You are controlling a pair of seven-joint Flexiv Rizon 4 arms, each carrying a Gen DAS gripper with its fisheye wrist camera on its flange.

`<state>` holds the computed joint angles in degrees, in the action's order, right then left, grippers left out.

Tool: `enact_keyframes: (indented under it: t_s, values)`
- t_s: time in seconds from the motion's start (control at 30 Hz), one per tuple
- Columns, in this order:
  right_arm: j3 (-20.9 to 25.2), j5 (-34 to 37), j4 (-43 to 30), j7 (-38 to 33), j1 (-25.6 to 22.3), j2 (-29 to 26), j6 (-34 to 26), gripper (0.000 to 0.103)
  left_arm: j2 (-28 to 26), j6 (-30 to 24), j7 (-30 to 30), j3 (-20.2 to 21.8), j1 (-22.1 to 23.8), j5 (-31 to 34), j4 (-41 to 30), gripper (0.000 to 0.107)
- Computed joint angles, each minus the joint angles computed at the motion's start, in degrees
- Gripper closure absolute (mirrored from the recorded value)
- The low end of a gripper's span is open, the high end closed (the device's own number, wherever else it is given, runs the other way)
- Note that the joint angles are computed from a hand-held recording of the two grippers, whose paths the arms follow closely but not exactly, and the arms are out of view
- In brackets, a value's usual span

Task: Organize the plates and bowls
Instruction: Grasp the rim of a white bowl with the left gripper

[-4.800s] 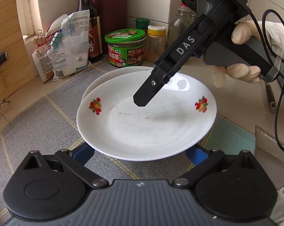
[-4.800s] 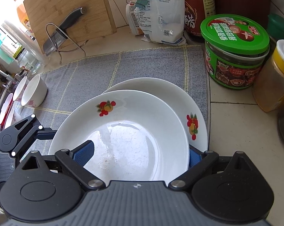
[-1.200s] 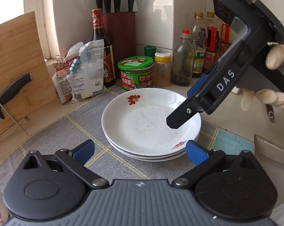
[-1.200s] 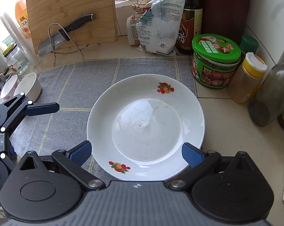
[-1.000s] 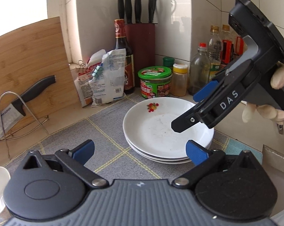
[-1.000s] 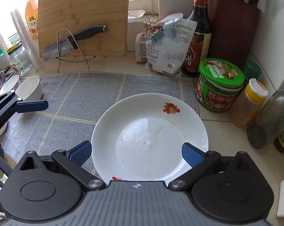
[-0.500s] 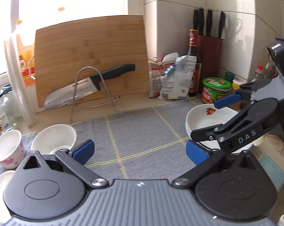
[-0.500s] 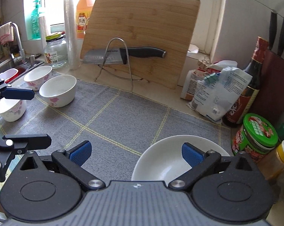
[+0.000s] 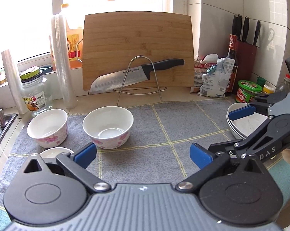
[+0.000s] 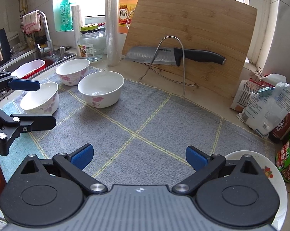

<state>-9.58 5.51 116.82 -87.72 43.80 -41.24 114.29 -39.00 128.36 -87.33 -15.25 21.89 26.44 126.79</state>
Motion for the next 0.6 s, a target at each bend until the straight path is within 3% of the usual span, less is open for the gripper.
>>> enact_keyframes:
  t_s: [0.23, 0.4, 0.47, 0.53, 0.6]
  values:
    - [-6.26, 2.53, -3.29, 3.41, 10.16, -2.24, -4.59, 0.0, -1.2, -4.8, 0.29, -8.24, 14.3, 10.61, -1.43, 0.004]
    - [-8.1, 1.18, -6.47, 7.85, 13.84, -4.47, -7.04, 0.0, -4.56, -10.41, 3.55, -16.34, 25.69, 16.15, -2.96, 0.004]
    - [-8.96, 0.22, -7.81, 9.48, 15.23, -5.58, -7.72, 0.0, -6.19, -9.53, 6.37, -17.5, 27.98, 15.69, -2.84, 0.004]
    - [-9.75, -0.88, -9.07, 10.88, 16.4, -6.6, -8.52, 0.0, -8.68, -14.49, 8.58, -23.4, 34.3, 17.73, -3.39, 0.004]
    - [-10.34, -2.02, -10.38, 12.33, 17.25, -7.63, -9.22, 0.0, -10.34, -16.82, 11.14, -26.03, 37.4, 17.77, -3.69, 0.004]
